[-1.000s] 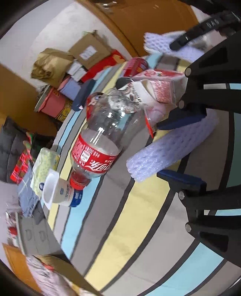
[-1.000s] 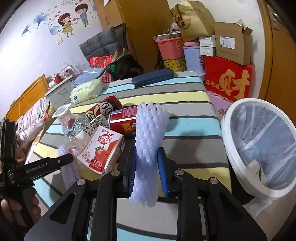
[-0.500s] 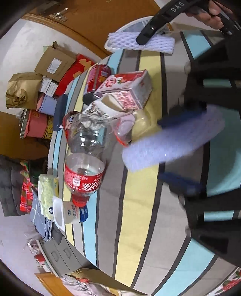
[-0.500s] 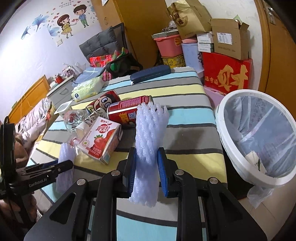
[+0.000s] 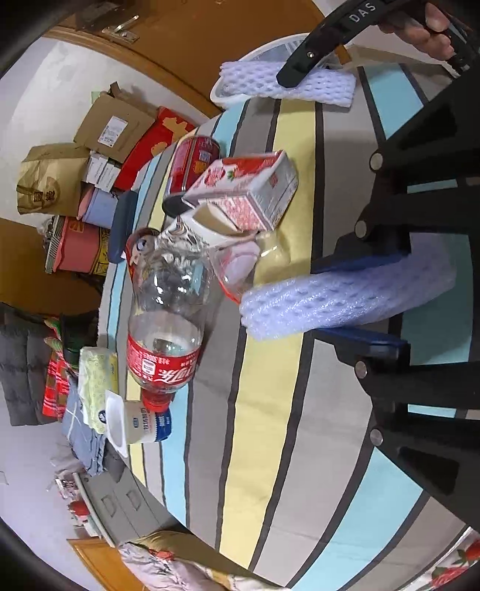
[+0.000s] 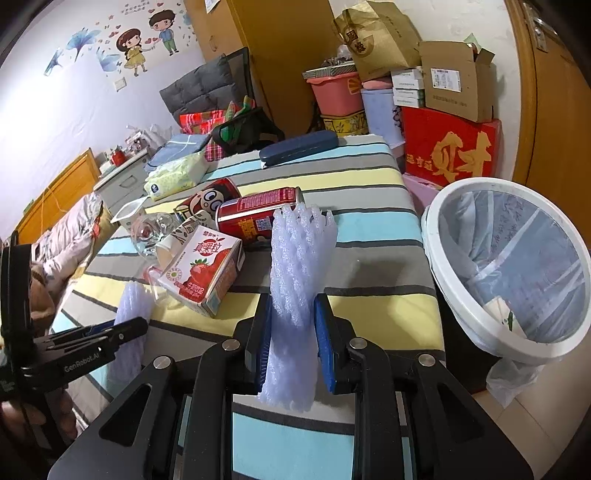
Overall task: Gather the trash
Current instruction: 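Carry both foam net sleeves in the two tools over the white bin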
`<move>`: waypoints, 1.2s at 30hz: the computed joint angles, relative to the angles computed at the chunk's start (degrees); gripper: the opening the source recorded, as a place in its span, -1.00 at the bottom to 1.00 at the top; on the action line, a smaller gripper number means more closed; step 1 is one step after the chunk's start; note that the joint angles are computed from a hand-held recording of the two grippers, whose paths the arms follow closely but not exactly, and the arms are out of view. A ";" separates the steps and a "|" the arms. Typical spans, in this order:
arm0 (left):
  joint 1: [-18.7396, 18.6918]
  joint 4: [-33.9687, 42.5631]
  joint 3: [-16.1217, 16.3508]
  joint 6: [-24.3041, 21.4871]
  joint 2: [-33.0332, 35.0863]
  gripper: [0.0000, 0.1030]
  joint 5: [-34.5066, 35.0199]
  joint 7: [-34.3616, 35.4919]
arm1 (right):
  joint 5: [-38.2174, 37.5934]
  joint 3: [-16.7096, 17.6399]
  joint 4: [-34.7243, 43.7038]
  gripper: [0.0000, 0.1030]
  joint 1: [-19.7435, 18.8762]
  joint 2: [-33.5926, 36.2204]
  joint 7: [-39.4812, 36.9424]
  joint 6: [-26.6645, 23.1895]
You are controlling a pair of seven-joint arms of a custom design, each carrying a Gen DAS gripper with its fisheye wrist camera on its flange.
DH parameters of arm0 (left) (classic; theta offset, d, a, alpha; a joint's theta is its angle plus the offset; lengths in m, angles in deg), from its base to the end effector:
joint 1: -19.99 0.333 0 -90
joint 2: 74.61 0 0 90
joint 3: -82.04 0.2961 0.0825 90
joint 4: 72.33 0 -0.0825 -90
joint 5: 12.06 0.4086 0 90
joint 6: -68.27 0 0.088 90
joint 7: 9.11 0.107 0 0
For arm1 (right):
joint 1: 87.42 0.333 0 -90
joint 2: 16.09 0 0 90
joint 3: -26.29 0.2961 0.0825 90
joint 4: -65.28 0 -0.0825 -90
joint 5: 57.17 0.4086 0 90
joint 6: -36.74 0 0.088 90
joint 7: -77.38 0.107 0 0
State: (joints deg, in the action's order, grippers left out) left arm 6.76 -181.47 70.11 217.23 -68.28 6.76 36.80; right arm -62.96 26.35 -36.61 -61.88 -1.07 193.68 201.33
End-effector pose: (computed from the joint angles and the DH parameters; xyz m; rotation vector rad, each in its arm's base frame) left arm 0.5879 -0.2788 0.4770 -2.0226 1.8162 -0.7481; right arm 0.6256 0.3060 0.4790 -1.7174 1.5961 -0.4150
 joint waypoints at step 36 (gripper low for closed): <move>-11.06 31.76 -1.85 0.29 19.24 -0.48 5.33 12.00 | -33.63 -2.87 -8.60 -0.54 -7.06 -9.90 34.36 0.67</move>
